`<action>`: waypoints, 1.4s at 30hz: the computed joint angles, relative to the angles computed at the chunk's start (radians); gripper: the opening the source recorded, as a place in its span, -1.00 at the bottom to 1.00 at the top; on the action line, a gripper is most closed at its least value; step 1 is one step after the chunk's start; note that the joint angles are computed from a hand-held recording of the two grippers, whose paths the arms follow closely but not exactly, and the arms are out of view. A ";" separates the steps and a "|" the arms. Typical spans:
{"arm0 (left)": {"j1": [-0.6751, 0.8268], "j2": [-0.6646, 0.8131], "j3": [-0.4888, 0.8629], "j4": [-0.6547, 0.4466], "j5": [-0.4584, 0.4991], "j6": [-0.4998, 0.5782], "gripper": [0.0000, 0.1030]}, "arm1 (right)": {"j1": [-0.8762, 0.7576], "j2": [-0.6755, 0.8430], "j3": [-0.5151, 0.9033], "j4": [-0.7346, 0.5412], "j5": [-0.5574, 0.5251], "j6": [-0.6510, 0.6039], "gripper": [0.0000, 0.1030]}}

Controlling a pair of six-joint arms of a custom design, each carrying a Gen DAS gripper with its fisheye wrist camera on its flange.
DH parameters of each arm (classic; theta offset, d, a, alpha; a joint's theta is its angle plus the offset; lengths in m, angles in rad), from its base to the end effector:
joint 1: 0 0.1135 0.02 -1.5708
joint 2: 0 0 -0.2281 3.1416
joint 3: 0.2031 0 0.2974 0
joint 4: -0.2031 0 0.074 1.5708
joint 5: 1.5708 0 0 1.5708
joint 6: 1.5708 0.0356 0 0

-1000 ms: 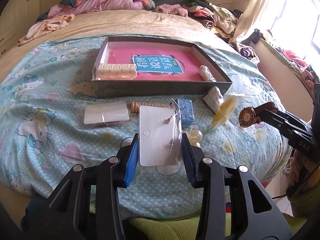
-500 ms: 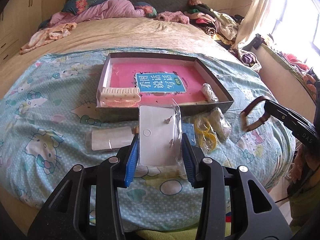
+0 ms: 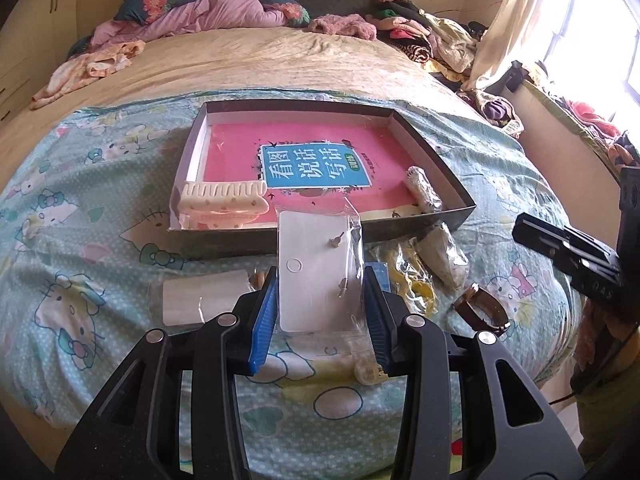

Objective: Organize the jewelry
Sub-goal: 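Carry the earring card and the watch into the grey box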

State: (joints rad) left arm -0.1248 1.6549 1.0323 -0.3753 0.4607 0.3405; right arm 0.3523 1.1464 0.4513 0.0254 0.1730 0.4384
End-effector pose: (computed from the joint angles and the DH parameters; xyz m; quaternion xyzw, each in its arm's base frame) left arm 0.3633 -0.0615 0.1307 0.2781 0.8939 -0.1881 0.2971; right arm 0.2590 0.0887 0.1132 0.0762 0.8944 0.0953 0.4303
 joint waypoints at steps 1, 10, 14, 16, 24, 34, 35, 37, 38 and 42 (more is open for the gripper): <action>-0.004 0.005 0.003 -0.001 -0.001 0.000 -0.38 | 0.008 -0.006 -0.018 -0.001 0.004 0.007 0.24; -0.049 0.058 0.067 -0.001 -0.025 -0.005 -0.38 | 0.067 0.204 -0.019 0.069 -0.058 0.081 0.33; -0.063 0.104 0.116 0.002 -0.046 -0.018 -0.38 | 0.087 0.305 0.022 0.078 -0.032 0.091 -0.03; -0.067 0.129 0.141 0.001 -0.050 -0.023 -0.38 | 0.081 0.304 0.014 0.090 -0.038 0.071 -0.13; -0.082 0.223 0.250 -0.016 -0.072 -0.036 -0.38 | 0.031 0.023 -0.070 0.011 -0.031 0.028 -0.21; -0.103 0.335 0.374 -0.045 -0.093 -0.060 -0.37 | -0.088 0.218 0.130 0.112 -0.100 -0.088 -0.21; -0.106 0.344 0.385 -0.049 -0.096 -0.061 -0.37 | -0.098 0.242 0.151 0.117 -0.104 -0.092 -0.21; -0.112 0.361 0.404 -0.053 -0.099 -0.063 -0.37 | -0.125 0.299 0.200 0.133 -0.121 -0.101 -0.21; -0.115 0.368 0.413 -0.055 -0.100 -0.065 -0.37 | -0.138 0.327 0.225 0.136 -0.123 -0.106 -0.21; -0.132 0.392 0.440 -0.057 -0.116 -0.060 -0.37 | -0.175 0.415 0.305 0.138 -0.131 -0.103 -0.21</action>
